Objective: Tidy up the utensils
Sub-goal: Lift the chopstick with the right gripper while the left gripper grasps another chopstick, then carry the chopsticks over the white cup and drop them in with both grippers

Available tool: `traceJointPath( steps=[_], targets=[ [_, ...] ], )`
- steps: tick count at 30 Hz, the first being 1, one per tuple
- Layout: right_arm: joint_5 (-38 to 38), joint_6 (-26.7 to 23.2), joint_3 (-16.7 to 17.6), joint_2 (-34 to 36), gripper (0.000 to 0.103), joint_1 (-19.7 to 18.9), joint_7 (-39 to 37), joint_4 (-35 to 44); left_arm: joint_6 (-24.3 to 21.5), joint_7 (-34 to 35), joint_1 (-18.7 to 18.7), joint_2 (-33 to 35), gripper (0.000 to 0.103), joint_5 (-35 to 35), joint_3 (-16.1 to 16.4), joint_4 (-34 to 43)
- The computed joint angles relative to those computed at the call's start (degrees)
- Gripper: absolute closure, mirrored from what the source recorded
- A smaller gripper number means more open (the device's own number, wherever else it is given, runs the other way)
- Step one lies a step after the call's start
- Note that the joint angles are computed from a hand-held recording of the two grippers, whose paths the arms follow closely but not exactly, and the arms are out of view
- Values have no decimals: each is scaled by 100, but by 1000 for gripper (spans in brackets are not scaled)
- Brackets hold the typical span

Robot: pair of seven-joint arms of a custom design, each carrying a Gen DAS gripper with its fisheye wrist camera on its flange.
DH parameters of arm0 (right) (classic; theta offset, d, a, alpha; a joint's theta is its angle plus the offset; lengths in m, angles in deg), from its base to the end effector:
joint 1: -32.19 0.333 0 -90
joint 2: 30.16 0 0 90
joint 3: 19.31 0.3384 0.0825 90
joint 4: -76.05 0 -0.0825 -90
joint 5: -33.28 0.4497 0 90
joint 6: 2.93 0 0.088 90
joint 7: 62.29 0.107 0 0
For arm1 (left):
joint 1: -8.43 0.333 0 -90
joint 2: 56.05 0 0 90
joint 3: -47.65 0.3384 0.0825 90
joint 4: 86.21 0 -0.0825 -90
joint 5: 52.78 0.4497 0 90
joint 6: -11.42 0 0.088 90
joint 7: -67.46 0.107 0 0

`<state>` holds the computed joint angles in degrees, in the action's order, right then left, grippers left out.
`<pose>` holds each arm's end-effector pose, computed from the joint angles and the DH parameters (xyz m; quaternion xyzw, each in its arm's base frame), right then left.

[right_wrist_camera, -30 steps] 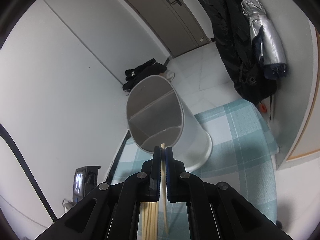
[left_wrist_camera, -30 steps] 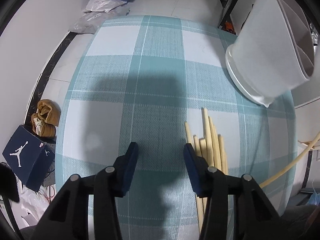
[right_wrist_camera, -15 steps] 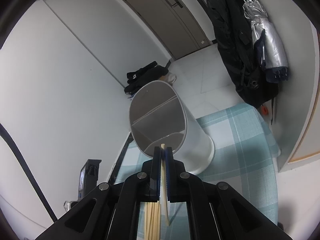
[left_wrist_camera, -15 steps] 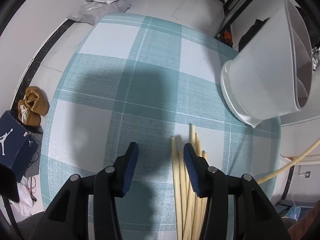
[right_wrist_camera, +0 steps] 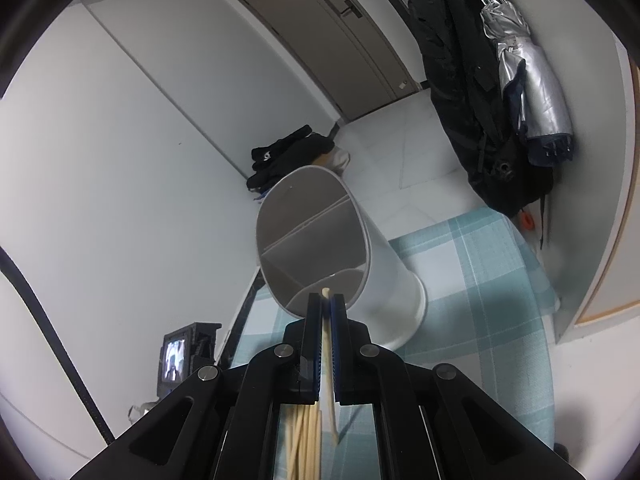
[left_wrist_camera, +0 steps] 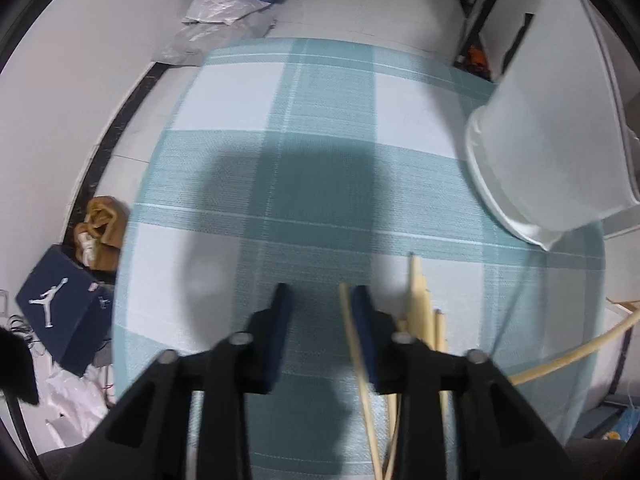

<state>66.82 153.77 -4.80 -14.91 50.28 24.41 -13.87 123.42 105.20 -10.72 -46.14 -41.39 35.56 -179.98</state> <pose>0.6635 0.3704 0.6001 -0.6654 0.5705 0.0023 0.4814 0.6085 -0.3427 0.5361 -0.8037 0.5854 -0.0700 0.0808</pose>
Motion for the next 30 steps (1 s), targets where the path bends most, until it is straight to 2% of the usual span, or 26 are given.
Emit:
traceJointPath(
  steps=[3, 5, 8, 14, 19, 24, 30],
  targets=[
    [-19, 14, 4, -9, 100, 7, -16, -10, 23, -50, -5, 68, 85, -26, 4, 65],
    [-17, 10, 14, -16, 100, 7, -49, -18, 11, -22, -18, 78, 96, 17, 5, 87],
    [-137, 37, -20, -30, 100, 47, -6, -38, -6, -139, -84, 118, 101, 84, -2, 162],
    [-377, 97, -72, -74, 100, 103, 113, -103, 432, -510, -66, -133, 102, 119, -1, -241],
    [-709, 209, -117, -161, 100, 181, 223, -216, 608, -462, -6, -239, 103, 154, -25, -310],
    [-979, 397, -100, -306, 100, 254, 109, -381, 979, -417, 50, -530, 103, 372, -49, -425],
    [-1428, 685, -126, -495, 100, 418, 140, -629, 1706, -528, 143, -1083, 103, 808, -173, -770]
  ],
)
